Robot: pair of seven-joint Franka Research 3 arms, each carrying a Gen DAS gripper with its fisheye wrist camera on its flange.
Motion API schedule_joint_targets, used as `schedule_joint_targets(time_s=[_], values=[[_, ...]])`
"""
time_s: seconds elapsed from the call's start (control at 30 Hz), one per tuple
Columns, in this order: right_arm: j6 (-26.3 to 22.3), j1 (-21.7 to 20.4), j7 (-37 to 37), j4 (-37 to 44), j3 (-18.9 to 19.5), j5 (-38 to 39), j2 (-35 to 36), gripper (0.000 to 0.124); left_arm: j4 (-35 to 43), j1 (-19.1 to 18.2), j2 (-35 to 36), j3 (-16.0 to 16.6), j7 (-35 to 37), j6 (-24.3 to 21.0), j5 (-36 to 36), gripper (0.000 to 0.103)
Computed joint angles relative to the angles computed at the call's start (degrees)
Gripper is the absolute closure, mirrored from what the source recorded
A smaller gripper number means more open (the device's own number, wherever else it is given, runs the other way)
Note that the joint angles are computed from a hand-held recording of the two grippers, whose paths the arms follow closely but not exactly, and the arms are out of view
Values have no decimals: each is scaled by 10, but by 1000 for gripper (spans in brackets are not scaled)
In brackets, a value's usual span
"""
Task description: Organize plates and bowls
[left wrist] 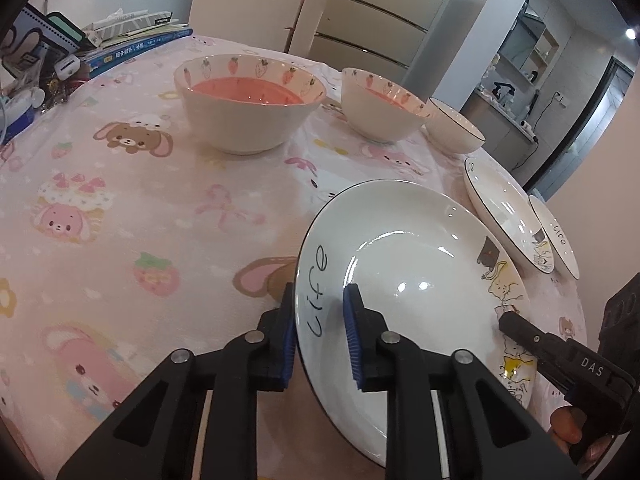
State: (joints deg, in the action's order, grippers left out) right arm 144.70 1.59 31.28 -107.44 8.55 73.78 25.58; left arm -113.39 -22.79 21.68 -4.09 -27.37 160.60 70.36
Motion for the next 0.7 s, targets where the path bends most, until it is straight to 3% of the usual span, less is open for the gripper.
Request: schedule_joint_targets(time_s=[0.47, 0.7], values=[[51, 7, -35, -33, -4, 14, -38, 109, 15, -3, -8, -7, 8, 3, 23, 83], [63, 17, 5, -38, -26, -39, -75, 108, 60, 12, 6, -24, 149, 25, -86, 83]])
